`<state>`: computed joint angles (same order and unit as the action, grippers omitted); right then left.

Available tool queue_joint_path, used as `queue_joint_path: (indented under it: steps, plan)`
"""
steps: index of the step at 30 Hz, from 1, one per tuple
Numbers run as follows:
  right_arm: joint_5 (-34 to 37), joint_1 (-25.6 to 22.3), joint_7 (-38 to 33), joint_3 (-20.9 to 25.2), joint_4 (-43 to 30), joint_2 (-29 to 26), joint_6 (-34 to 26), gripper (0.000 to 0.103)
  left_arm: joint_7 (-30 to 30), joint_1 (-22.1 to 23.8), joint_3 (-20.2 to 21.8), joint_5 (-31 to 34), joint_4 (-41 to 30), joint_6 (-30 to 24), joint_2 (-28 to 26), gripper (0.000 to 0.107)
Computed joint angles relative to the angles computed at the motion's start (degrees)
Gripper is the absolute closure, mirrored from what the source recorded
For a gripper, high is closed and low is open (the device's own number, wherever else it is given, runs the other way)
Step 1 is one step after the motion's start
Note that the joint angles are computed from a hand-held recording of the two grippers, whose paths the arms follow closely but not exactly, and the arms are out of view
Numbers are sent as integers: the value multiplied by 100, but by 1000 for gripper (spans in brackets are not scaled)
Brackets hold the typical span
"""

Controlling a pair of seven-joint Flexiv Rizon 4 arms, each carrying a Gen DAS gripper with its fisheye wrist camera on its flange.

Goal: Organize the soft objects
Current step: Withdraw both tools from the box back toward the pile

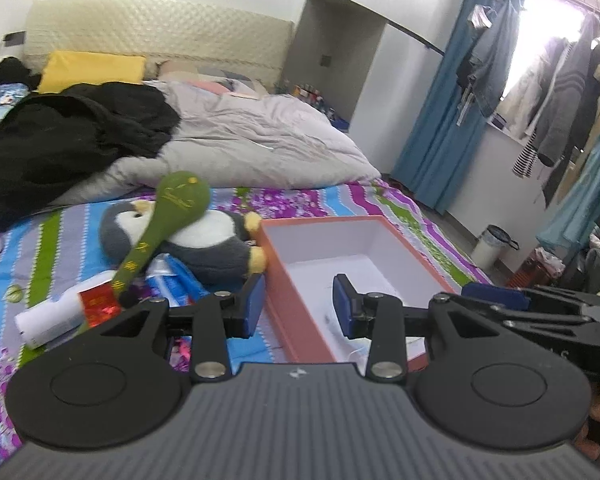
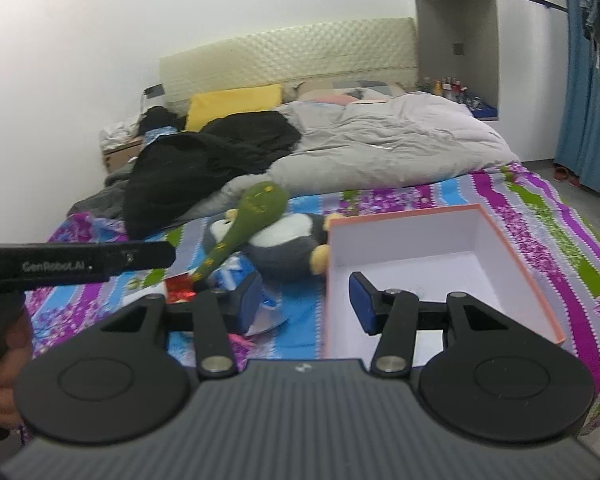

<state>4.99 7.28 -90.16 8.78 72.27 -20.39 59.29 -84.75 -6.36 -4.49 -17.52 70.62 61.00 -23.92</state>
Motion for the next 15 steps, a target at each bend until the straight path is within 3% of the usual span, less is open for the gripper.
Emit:
queue_joint_path:
  steps: [6, 15]
  plan:
    - [203, 48, -46, 138, 349, 211, -8, 52, -93, 96, 78, -169, 1006, 562, 573, 64]
    - [360, 210, -109, 217, 918, 527, 192, 52, -525, 164, 352, 9, 1967, 784, 1193, 64]
